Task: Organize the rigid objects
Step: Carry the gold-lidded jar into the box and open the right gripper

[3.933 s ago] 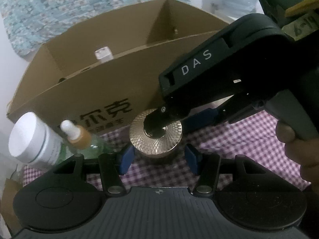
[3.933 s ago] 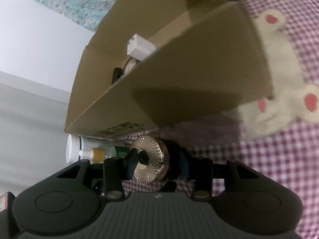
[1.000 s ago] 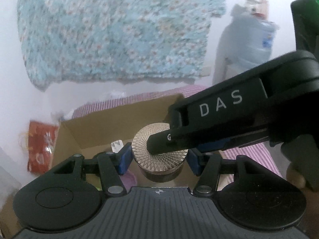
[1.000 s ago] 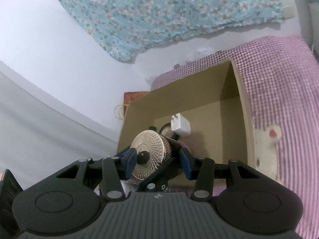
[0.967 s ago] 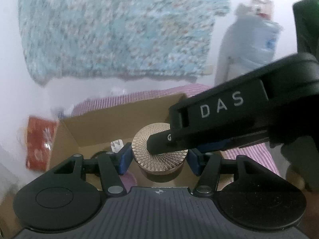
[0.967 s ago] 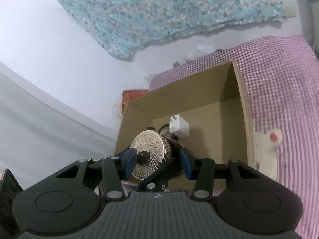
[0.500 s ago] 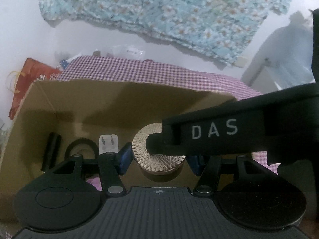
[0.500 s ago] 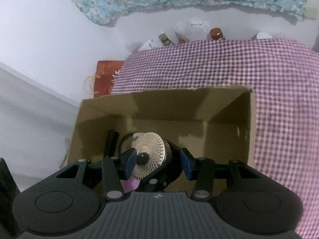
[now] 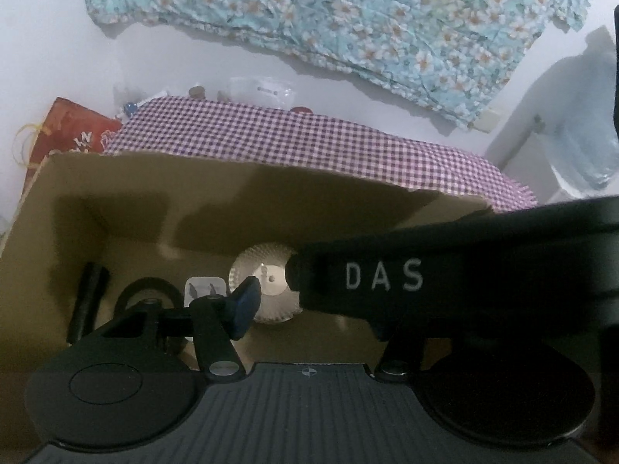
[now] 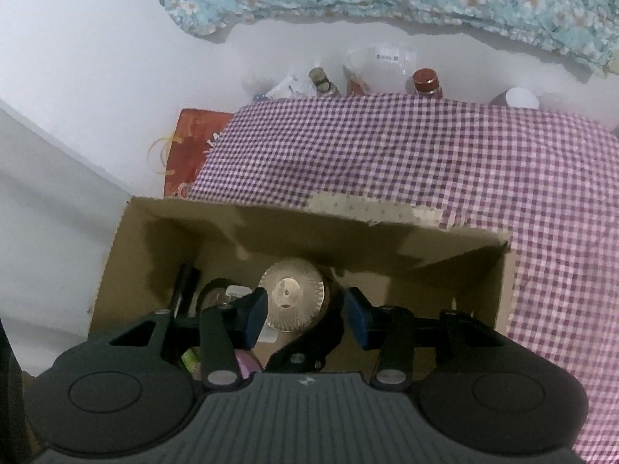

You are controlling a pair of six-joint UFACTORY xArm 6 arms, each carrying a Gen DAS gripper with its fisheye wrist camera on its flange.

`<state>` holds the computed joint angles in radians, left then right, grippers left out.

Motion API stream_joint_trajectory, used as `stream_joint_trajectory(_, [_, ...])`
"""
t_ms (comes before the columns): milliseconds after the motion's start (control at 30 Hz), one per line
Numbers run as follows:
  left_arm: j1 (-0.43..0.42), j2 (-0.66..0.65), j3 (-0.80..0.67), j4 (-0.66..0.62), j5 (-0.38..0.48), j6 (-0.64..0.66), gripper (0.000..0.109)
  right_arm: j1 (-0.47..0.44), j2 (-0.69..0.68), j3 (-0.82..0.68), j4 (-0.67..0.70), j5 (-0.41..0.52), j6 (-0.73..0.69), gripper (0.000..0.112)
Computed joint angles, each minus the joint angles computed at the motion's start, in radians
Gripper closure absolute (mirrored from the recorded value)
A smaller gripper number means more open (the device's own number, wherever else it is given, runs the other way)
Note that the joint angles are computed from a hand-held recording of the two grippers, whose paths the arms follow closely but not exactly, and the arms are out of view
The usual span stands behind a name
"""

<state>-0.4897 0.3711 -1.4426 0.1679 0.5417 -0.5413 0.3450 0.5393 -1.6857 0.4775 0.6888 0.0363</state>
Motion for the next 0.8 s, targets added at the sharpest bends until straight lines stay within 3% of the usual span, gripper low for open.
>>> stream_joint_trajectory(233, [-0.024, -0.091, 0.080, -0.011, -0.043, 0.052, 0.045, 0.016, -0.135, 0.172, 0.105, -0.124, -0.044, 0.064])
stream_joint_trajectory(433, [-0.044, -0.241, 0.223, -0.083, -0.076, 0.151, 0.043, 0.070, -0.406, 0.500, 0.233, -0.370, -0.058, 0.064])
stream_joint_trajectory(533, [-0.051, -0.344, 0.321, -0.133, -0.097, 0.217, 0.042, 0.118, -0.561, 0.672, 0.335, -0.485, -0.071, 0.063])
stream_joint_trajectory(633, [-0.065, -0.461, 0.424, -0.156, -0.111, 0.268, 0.039, 0.180, -0.711, 0.846, 0.331, -0.596, 0.014, 0.063])
stream_joint_trajectory(800, [-0.081, -0.640, 0.583, -0.219, -0.103, 0.392, 0.033, 0.337, -0.875, 1.095, 0.539, -0.809, -0.009, 0.059])
